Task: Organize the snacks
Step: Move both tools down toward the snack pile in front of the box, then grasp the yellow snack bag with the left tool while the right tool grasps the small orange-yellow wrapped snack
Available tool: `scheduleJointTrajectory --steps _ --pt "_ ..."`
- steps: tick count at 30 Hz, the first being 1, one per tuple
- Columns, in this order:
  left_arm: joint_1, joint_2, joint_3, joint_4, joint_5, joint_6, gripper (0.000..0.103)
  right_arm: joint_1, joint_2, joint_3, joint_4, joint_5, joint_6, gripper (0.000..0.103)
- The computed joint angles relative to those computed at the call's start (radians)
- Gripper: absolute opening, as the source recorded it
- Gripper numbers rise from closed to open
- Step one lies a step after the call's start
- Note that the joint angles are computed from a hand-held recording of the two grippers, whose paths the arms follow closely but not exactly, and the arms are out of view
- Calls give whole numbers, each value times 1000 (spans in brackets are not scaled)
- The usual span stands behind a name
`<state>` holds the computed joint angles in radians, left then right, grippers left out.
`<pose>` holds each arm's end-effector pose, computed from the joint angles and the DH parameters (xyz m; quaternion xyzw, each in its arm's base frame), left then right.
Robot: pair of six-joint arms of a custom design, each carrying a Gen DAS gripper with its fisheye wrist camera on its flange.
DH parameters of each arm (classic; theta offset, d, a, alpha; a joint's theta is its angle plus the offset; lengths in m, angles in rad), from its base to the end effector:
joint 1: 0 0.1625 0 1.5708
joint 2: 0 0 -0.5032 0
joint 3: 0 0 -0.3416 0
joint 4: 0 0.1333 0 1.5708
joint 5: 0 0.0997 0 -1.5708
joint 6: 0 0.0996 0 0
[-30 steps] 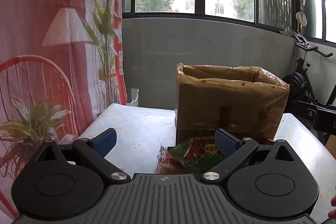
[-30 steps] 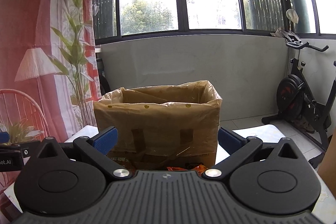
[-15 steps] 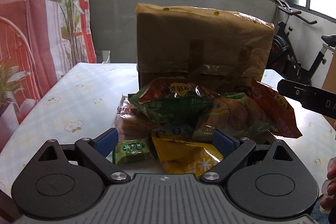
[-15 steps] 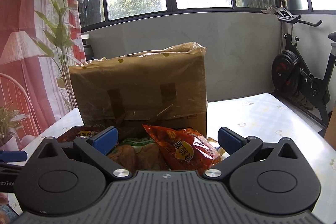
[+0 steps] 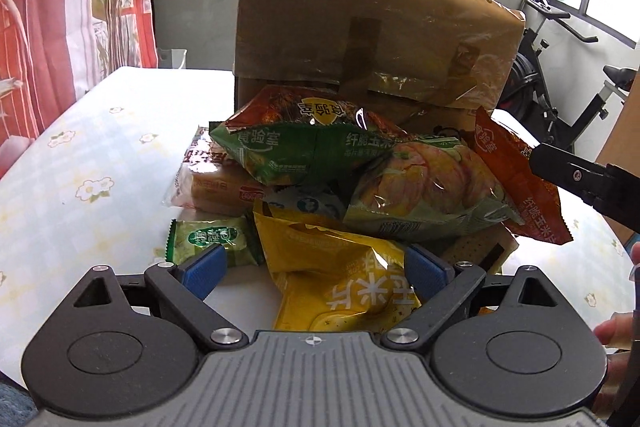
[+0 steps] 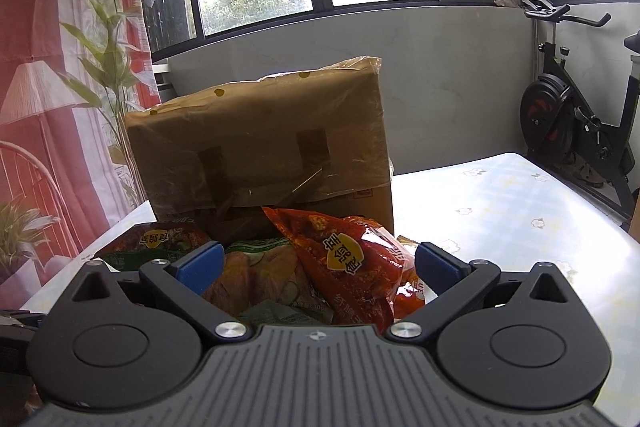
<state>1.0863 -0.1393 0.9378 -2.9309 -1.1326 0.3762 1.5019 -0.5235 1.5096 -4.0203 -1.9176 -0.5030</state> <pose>-0.2494 -0.8508 -0.0356 0.3365 0.8775 -0.2814 0.1939 0.0491 -0.7333 0.2183 0.0453 -0.7405 0.5952 0.3088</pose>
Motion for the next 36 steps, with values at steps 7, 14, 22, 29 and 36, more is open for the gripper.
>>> scheduleJointTrajectory --steps 7,14,22,29,36 --pt "15 1 -13 53 -47 -64 97 -1 -10 7 51 -10 21 103" --pt "26 -5 -18 89 -81 -108 97 2 -18 10 90 -25 34 103" --pt "43 1 -44 129 -132 -154 92 0 -23 16 120 -26 47 103" --pt "29 -29 14 84 -131 -43 64 -2 -32 29 147 -19 69 101" --pt "27 -74 53 74 -93 -97 63 -3 -44 55 178 -7 29 92"
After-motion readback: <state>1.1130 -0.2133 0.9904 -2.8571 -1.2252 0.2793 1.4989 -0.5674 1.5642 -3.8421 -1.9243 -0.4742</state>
